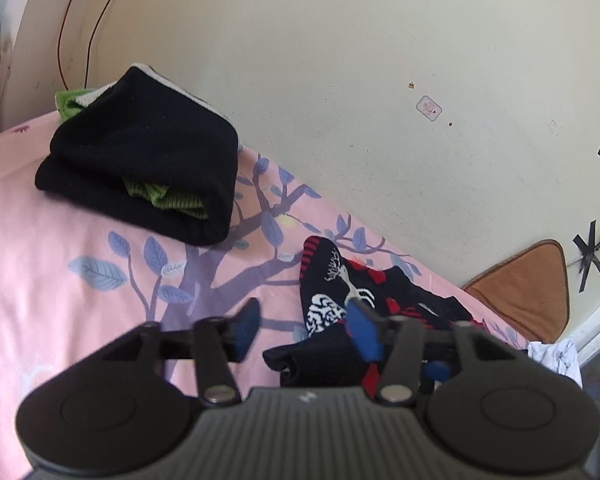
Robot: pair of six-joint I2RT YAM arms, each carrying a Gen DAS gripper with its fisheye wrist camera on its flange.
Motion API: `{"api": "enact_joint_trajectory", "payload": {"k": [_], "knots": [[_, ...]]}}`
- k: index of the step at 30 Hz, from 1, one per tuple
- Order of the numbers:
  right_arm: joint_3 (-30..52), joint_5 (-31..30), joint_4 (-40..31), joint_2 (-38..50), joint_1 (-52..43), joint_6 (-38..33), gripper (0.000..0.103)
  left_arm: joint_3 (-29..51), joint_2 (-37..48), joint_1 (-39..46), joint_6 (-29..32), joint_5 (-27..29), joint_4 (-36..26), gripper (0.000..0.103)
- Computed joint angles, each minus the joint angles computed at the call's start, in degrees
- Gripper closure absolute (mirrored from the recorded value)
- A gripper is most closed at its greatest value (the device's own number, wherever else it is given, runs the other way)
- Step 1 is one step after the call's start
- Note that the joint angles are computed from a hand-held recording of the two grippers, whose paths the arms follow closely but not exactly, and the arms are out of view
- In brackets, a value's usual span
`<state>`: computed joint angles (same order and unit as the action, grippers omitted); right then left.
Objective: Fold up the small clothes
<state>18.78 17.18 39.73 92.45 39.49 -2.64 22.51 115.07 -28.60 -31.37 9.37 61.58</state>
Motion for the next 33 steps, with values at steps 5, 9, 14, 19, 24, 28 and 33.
{"api": "enact_joint_trajectory", "payload": {"k": [5,9,14,19,24,28,33], "knots": [[4.4,-1.1,-2.2,6.2,-1.6,-3.6,0.067,6.0,5.0,-0.3,0.7,1.7,-6.3,0.062],[2.2,-0.7,-4.0,0.4,-1.0,-3.2,0.096,7.3,5.5,0.5,-0.9,5.7,-8.7,0.099],[-3.0,-0.9,-11.3,-15.5,0.2,-3.9,0.096,-3.7,-6.9,0.8,-1.6,8.0,-4.4,0.099],[-4.6,-5.5,-17.9,-17.0,0.0,-6.2,0.089,-11.2,-10.9,-4.9,0.1,1.8,-0.9,0.097],[-7.4,-6.3,-13.1,-16.5,-0.2,-0.6,0.079,-11.1,-5.2,-3.2,-1.1,1.0,1.3,0.097],[-10.4,-5.7,-9.6,-23.4,-2.1,4.1,0.076,-12.7,-9.0,-3.7,-1.0,-3.2,2.3,0.097],[-7.4,-3.5,-4.4,-15.6,-11.2,10.3,0.076,-8.9,-9.7,-10.1,2.3,-4.2,0.5,0.097]]}}
